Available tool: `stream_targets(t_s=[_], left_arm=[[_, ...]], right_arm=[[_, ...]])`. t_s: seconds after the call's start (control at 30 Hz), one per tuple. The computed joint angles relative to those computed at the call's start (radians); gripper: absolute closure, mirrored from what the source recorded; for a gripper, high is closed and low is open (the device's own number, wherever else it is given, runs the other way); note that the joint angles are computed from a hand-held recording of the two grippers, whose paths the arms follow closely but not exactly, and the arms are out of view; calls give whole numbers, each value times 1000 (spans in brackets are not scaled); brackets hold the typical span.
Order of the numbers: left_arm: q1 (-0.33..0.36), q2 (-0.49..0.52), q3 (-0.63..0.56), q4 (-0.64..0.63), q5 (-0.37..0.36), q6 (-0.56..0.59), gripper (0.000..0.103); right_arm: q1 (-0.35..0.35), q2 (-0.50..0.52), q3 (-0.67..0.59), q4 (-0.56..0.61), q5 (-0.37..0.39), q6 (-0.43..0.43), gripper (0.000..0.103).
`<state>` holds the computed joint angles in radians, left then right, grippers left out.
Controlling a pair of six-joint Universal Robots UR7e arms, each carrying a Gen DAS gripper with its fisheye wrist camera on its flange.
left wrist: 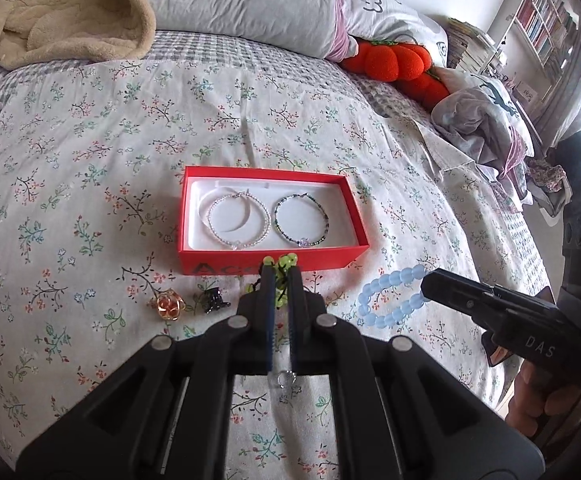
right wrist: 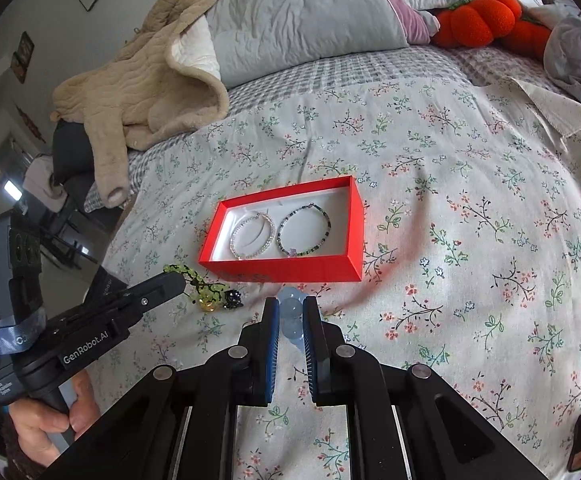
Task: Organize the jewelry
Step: 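Carry both items over the red box while the left gripper opens to drop the green earring inside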
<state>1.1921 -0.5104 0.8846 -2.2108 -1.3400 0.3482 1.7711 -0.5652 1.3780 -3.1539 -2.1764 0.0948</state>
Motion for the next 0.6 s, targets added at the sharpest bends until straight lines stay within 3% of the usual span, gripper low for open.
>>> stream_targets(t_s=[0.6], left_arm=[[11,169,-241,38,1,-47,97]], right_arm=[[-22,35,-110,-82,55,-42,91]])
